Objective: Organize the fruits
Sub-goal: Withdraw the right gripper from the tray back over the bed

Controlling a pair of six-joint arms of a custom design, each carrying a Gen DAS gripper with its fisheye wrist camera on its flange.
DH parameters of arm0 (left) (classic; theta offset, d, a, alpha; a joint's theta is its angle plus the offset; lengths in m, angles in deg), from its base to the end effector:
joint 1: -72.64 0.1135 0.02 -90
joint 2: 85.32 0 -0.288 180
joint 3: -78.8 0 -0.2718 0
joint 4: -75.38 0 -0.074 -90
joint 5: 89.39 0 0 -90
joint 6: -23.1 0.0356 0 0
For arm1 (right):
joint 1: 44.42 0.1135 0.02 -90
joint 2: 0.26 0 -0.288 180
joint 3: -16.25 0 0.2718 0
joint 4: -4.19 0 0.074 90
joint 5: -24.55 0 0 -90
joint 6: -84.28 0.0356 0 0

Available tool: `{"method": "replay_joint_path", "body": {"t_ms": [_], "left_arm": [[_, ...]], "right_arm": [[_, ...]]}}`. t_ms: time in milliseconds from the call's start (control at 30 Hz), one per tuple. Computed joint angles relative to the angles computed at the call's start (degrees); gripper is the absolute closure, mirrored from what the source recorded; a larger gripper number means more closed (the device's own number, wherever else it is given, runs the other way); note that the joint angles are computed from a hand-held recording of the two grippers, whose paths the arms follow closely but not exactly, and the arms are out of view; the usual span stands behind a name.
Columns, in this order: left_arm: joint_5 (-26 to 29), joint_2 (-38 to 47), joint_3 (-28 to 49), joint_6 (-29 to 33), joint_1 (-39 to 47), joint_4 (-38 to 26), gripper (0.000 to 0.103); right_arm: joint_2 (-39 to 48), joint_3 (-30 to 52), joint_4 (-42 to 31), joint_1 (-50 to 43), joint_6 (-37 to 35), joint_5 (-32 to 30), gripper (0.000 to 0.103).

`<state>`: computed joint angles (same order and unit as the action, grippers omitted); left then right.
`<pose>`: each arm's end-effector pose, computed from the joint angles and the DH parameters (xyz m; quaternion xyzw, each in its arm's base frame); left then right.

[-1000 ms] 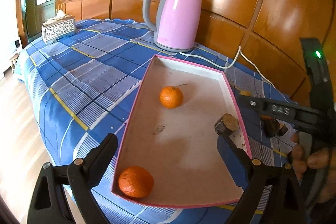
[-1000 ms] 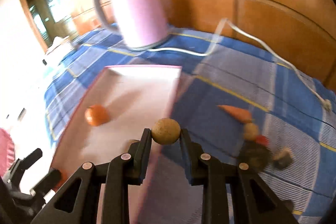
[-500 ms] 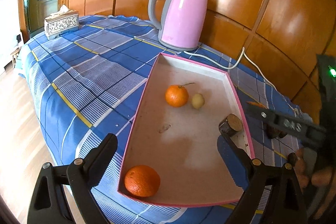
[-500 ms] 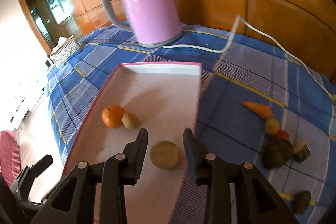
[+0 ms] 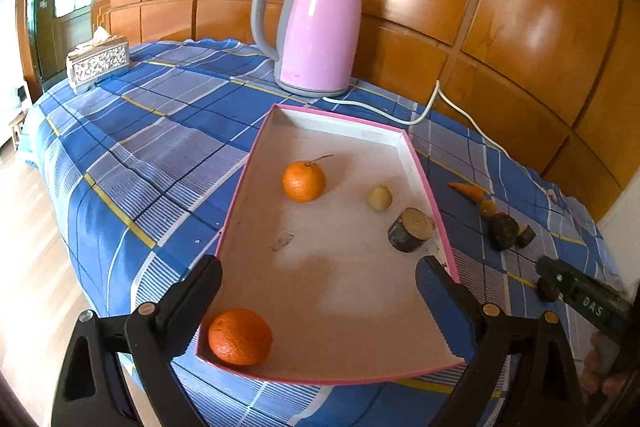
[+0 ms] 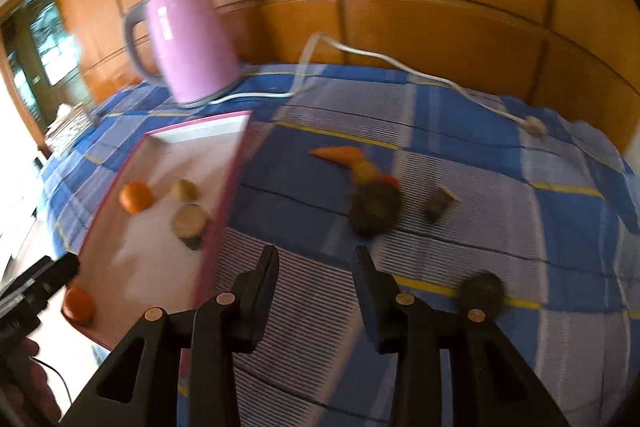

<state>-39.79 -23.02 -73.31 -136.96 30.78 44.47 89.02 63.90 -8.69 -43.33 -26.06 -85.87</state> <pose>0.1290 -0.0846 0.1230 -0.2949 0.8712 0.0226 0.3918 0.2816 0.0178 0.1335 -0.2274 0.9110 0.1163 0.3240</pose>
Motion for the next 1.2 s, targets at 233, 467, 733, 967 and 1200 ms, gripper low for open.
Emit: {"method": "replay_joint_path", "body": {"t_ms": [233, 467, 733, 967, 1200], "left_arm": [[0.3, 3.15, 1.89, 0.64, -1.8, 0.73, 0.004], [0.94, 4.77, 3.49, 3.64, -2.32, 2.27, 0.004], [3.21, 6.56, 6.57, 12.22, -0.49, 5.28, 0.004], [10.71, 11.17, 10.83, 22.0, 4.05, 9.76, 0.017], [25.05, 19.32, 19.03, 38.71, 13.31, 13.37, 0.047]], "right_arm": [[1.84, -0.79, 2.17, -10.39, -1.59, 0.74, 0.065], [3.77, -2.39, 7.9, -17.6, -0.75, 3.57, 0.065], [7.76, -0.99, 11.73, -23.09, 1.4, 7.59, 0.06], [11.22, -0.02, 14.62, -24.94, 1.5, 9.26, 0.06], [14.0, 0.99, 15.9, -25.97, 1.05, 9.4, 0.059]]}}
